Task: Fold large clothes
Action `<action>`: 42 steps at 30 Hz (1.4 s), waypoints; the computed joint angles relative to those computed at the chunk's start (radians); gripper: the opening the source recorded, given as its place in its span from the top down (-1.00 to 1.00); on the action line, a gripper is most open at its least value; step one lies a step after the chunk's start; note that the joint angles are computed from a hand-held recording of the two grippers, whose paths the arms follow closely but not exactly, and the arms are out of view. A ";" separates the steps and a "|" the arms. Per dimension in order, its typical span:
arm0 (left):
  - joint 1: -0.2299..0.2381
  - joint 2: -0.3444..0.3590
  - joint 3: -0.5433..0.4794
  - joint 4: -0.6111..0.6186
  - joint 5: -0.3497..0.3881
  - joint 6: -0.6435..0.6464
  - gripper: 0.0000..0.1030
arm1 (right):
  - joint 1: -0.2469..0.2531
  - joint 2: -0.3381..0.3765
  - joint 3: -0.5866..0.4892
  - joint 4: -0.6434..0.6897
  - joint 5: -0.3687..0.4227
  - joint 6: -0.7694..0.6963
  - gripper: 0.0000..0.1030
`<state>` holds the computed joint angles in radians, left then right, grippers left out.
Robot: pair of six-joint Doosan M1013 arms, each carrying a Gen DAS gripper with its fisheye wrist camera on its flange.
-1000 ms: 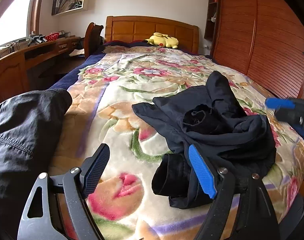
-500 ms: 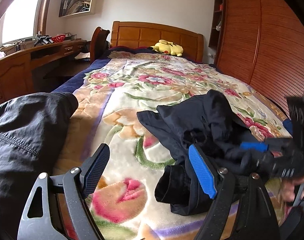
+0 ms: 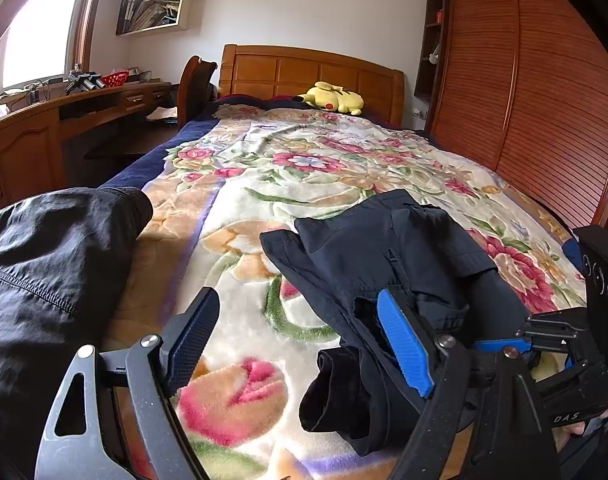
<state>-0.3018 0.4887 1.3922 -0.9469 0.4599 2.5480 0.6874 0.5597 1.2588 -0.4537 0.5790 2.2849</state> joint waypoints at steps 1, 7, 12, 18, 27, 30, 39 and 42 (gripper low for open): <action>0.001 0.000 -0.001 0.001 0.002 -0.001 -0.59 | -0.002 -0.006 0.005 -0.002 -0.009 0.004 0.14; -0.001 -0.003 0.005 -0.007 -0.001 0.020 -0.59 | -0.005 -0.044 0.025 -0.165 -0.014 0.122 0.14; -0.001 -0.004 0.007 -0.019 -0.006 0.028 -0.59 | -0.037 -0.010 -0.065 -0.111 0.038 0.076 0.14; 0.001 -0.005 0.013 -0.012 -0.010 0.027 -0.59 | -0.068 0.069 -0.208 0.085 0.130 -0.103 0.14; 0.014 -0.012 0.023 -0.008 -0.007 0.024 -0.59 | -0.076 0.141 -0.335 0.155 0.235 -0.258 0.98; 0.016 -0.014 0.026 0.004 -0.014 0.011 -0.59 | -0.073 0.119 -0.301 0.154 0.170 -0.263 0.99; 0.020 -0.014 0.028 0.029 -0.020 -0.023 -0.59 | -0.064 0.112 -0.282 0.197 0.129 -0.362 0.99; 0.020 -0.014 0.030 0.032 -0.017 -0.019 -0.59 | -0.071 0.102 -0.267 0.156 0.141 -0.321 0.98</action>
<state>-0.2816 0.4745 1.4225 -0.9153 0.4427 2.5286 0.6160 0.6612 0.9917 -0.2976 0.7195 1.9636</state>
